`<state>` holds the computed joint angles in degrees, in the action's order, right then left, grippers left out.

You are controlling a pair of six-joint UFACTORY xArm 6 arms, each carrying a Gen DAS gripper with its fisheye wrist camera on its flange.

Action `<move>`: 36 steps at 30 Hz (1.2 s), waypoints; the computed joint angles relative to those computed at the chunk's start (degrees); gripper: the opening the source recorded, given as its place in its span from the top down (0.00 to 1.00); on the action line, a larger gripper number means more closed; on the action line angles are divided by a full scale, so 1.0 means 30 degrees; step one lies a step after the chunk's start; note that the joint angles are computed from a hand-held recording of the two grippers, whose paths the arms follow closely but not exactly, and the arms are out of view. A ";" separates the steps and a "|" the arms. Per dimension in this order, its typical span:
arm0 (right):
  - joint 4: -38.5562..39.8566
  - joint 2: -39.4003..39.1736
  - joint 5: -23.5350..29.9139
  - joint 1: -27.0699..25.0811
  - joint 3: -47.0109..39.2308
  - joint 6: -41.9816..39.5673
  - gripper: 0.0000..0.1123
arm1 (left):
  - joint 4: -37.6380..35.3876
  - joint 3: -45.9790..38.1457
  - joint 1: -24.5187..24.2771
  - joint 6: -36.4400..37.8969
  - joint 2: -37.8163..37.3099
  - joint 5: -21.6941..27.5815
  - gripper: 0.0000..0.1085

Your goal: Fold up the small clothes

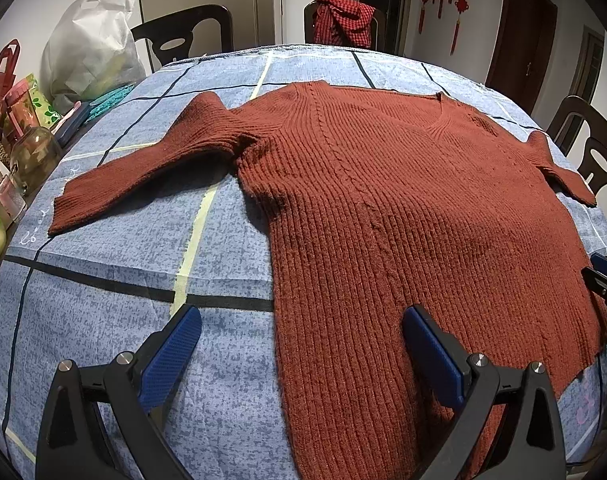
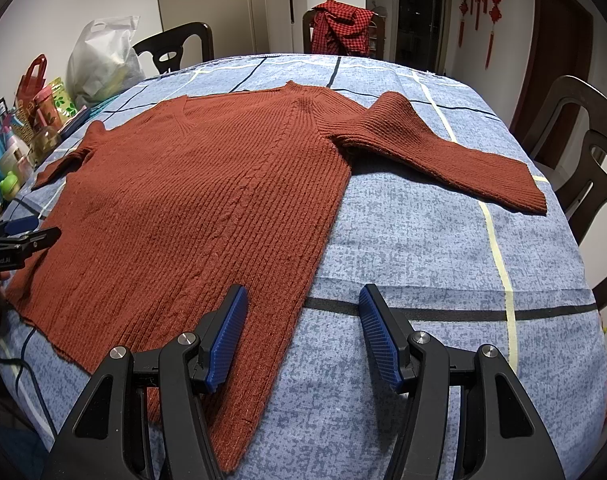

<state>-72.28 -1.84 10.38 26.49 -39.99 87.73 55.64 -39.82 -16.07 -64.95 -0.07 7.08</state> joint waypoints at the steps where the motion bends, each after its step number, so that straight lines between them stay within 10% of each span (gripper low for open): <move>1: 0.0000 0.0000 0.0000 0.0000 0.0000 0.0000 0.48 | 0.0118 0.0004 0.0003 -0.0114 -0.0024 0.0006 0.05; 36: -0.0339 -0.0079 -0.0143 -0.0037 0.0072 0.0393 0.48 | 0.1173 -0.0258 0.0081 -0.1174 0.0110 0.0087 0.05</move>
